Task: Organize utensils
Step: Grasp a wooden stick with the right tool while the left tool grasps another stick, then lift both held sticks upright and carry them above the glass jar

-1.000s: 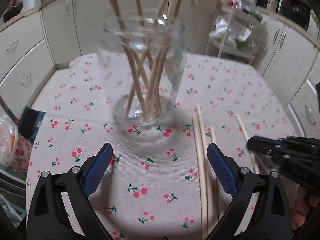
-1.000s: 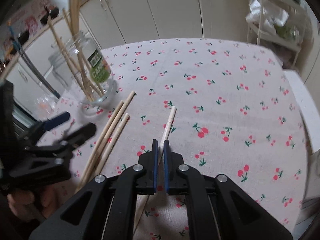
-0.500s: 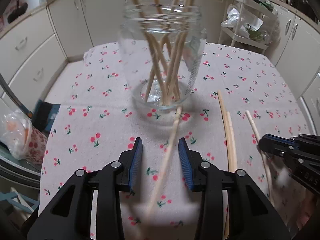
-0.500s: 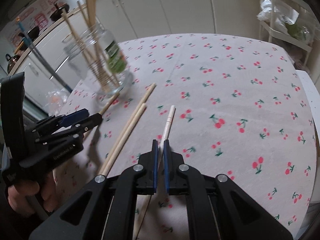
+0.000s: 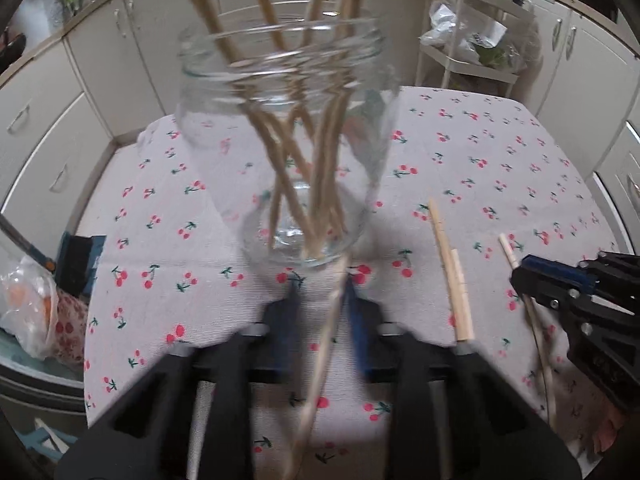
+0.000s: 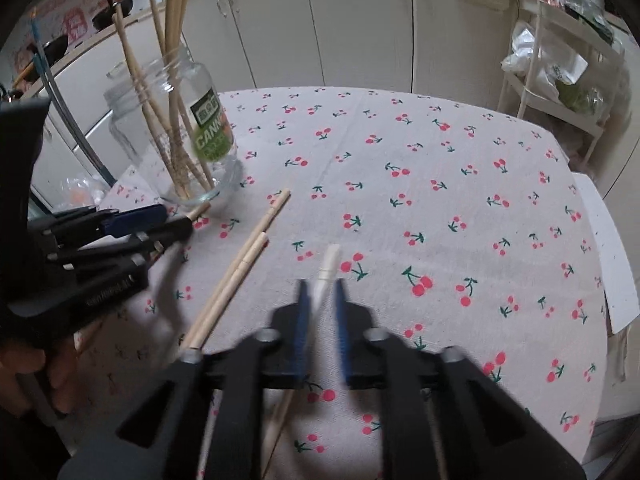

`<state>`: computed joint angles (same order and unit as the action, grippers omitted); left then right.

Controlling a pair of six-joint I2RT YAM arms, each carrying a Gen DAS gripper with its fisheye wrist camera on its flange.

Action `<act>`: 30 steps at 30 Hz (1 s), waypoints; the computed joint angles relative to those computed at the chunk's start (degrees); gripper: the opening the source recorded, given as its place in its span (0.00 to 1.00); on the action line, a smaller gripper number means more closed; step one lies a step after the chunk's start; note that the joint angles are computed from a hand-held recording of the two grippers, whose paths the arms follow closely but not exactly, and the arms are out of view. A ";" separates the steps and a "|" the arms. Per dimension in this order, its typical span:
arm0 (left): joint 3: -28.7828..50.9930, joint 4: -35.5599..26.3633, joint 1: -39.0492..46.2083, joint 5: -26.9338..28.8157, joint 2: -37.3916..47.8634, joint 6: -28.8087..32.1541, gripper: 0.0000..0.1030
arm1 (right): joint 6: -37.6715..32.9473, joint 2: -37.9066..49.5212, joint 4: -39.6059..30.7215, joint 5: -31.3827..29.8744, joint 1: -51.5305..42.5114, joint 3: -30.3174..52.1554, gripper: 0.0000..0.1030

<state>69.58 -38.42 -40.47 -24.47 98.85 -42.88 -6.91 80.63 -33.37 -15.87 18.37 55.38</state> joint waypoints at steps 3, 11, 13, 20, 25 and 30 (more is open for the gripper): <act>-2.41 1.33 0.51 2.61 -2.49 -2.15 0.05 | -0.39 -0.50 -0.65 -1.33 -1.24 -0.15 0.06; -6.58 2.03 2.93 7.22 -6.98 -2.71 0.07 | -1.58 -0.55 -1.72 0.35 0.15 0.20 0.11; -6.02 1.66 3.22 6.99 -6.51 -1.95 0.11 | -2.42 -1.55 -1.11 2.56 1.52 -0.73 0.11; -4.68 0.68 1.56 3.21 -4.65 -1.30 0.13 | -2.94 -2.44 0.27 4.14 2.71 -1.94 0.06; -9.87 4.32 0.00 2.69 -10.68 -3.46 0.05 | 1.82 -2.27 -1.46 -8.35 -3.52 -1.18 0.06; -14.88 7.32 -4.51 -5.03 -22.22 -5.27 0.05 | 11.37 -8.60 4.88 -20.25 -8.22 -5.28 0.06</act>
<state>54.70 -31.10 -44.98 -29.50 76.63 -48.15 4.46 72.02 -28.49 -36.12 10.15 50.10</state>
